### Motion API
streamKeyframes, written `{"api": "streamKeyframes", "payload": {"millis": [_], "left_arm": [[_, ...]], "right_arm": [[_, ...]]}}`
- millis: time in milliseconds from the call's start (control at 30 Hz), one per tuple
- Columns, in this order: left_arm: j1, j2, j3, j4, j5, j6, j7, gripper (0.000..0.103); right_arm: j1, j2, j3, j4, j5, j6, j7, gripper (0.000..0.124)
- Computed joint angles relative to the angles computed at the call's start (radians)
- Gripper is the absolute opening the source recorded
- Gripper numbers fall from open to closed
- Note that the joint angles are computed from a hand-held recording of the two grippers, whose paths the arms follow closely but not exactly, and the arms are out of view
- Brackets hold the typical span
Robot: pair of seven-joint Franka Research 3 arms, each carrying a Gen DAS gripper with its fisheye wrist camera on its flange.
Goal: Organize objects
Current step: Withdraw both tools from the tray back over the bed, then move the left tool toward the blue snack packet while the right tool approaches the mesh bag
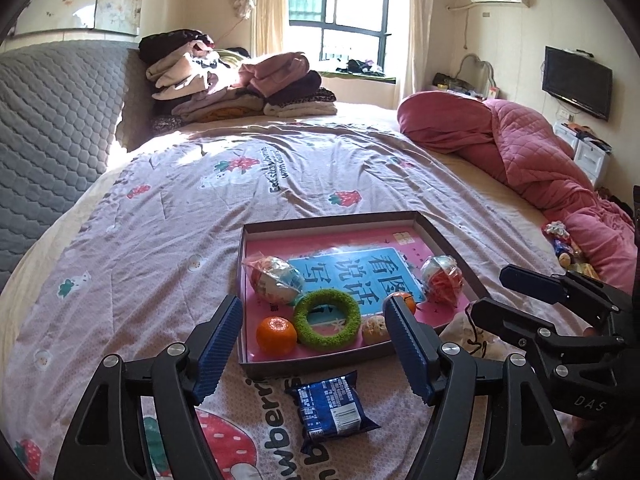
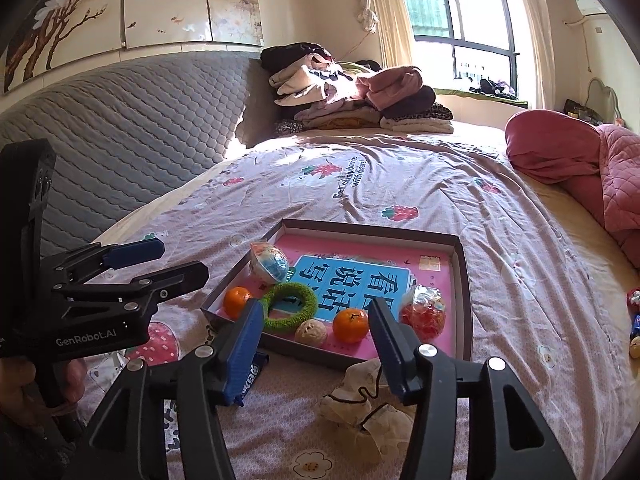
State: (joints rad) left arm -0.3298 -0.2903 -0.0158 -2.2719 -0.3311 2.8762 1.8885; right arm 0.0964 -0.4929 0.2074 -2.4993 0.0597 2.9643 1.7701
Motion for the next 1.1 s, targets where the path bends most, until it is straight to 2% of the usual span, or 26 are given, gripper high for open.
{"api": "streamKeyframes", "payload": {"millis": [600, 1100], "left_arm": [[-0.036, -0.056, 0.004, -0.067, 0.01, -0.009, -0.013, 0.075], [-0.032, -0.101, 0.02, -0.129, 0.048, -0.021, -0.057, 0.075]], "right_arm": [[-0.021, -0.098, 0.013, -0.079, 0.01, -0.006, 0.036, 0.057], [-0.023, -0.139, 0.031, -0.113, -0.002, -0.041, 0.062, 0.057]]}}
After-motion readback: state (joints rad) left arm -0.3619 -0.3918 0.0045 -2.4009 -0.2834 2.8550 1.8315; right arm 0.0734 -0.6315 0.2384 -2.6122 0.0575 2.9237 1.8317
